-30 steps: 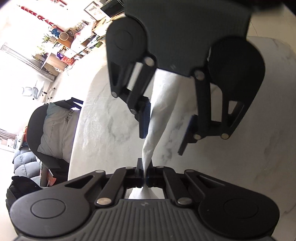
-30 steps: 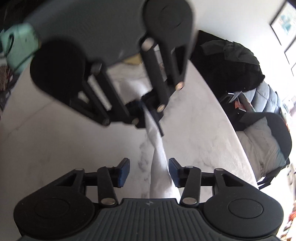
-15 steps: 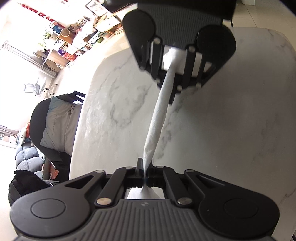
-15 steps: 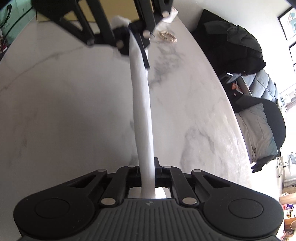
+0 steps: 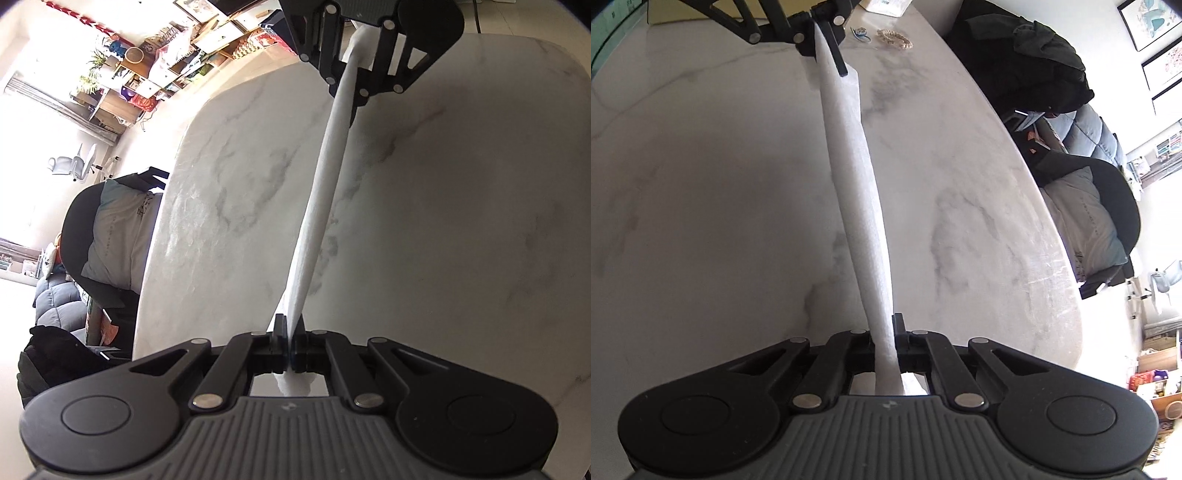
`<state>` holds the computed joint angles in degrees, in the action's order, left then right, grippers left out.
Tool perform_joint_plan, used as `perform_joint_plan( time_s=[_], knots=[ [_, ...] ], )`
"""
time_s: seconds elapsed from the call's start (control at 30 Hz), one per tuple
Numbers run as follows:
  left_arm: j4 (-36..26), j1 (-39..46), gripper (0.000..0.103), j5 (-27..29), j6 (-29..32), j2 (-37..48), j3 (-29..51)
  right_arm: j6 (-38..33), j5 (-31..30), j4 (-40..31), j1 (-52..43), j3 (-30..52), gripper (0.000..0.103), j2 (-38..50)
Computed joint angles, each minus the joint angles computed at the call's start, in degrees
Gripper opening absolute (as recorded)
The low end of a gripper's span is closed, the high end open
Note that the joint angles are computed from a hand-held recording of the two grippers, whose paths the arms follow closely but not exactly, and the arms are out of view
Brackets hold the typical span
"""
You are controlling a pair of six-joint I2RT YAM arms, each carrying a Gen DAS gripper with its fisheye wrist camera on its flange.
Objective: Fold shopping bag
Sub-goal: 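Stretch and twist the bag into a rope between both grippers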
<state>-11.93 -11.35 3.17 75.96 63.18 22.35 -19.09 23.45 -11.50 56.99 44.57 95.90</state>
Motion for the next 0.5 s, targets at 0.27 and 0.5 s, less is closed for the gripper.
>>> perform_joint_plan(
  time_s=[0.27,0.5],
  knots=[
    [-0.3,-0.6,0.021,-1.8,-2.5,-4.3,-1.2,0.1,4.7,-5.4,1.1,2.9,0.001,0.8],
    [-5.3,-7.0,0.04,-1.4,-4.4,-10.9,-0.2,-3.4,6.1,-7.0,2.1,6.3,0.001,2.5]
  ],
)
